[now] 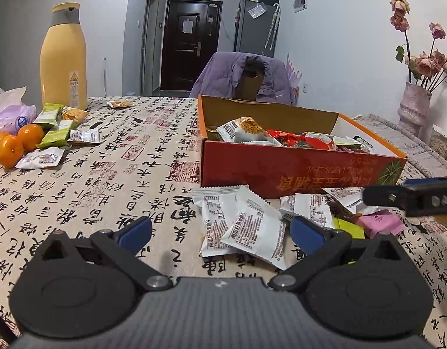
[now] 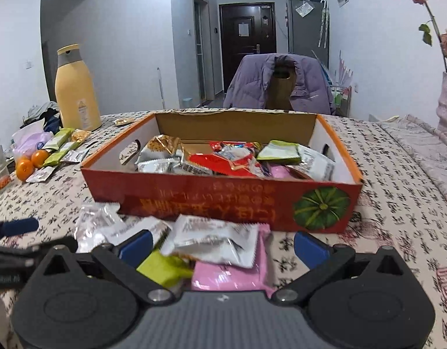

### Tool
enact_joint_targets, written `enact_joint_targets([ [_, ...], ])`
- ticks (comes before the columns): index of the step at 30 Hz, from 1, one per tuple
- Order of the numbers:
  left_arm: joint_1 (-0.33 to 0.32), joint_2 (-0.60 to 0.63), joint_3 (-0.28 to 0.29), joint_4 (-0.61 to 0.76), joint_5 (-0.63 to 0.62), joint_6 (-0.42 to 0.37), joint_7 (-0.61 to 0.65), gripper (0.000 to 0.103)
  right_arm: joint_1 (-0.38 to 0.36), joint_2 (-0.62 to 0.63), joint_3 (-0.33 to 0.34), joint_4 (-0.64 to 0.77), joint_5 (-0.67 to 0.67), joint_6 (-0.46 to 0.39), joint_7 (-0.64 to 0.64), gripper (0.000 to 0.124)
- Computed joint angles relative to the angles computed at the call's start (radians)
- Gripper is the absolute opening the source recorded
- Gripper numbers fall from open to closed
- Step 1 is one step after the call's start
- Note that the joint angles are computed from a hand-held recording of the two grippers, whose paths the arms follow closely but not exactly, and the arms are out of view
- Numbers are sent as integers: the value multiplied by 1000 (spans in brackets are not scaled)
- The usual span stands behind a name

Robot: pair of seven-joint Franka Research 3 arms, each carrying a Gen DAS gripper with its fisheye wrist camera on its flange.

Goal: Organize snacks
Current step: 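Grasp a crumpled silver foil packet with the right tool and lift it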

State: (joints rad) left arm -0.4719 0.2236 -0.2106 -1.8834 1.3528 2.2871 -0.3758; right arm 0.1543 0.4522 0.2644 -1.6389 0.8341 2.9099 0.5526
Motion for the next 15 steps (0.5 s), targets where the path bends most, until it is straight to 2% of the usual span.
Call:
enact_joint_targets([
  [5, 4, -4, 1, -5, -4, 5, -15, 103, 98, 61, -99, 72, -169, -2, 186, 102],
  [7, 6, -6, 2, -9, -4, 11, -24, 103, 122, 83, -128, 94, -238, -11, 265, 96],
  [8, 8, -8, 2, -10, -5, 13, -29, 103, 125, 90, -132, 99, -263, -14, 290, 94],
  [10, 11, -9, 2, -13, -7, 20, -35, 103, 112, 98, -115, 100, -294, -18, 302, 82],
  [11, 13, -10, 1, -15, -10, 24, -36, 103, 112, 97, -113, 91, -311, -6, 305, 80],
  [13, 16, -11, 1, -15, -15, 33, -33, 103, 118, 91, -115, 63, -346, 45, 310, 65],
  [15, 16, -9, 1, -14, -15, 34, -32, 103, 96, 84, -87, 42, -352, 78, 296, 57],
])
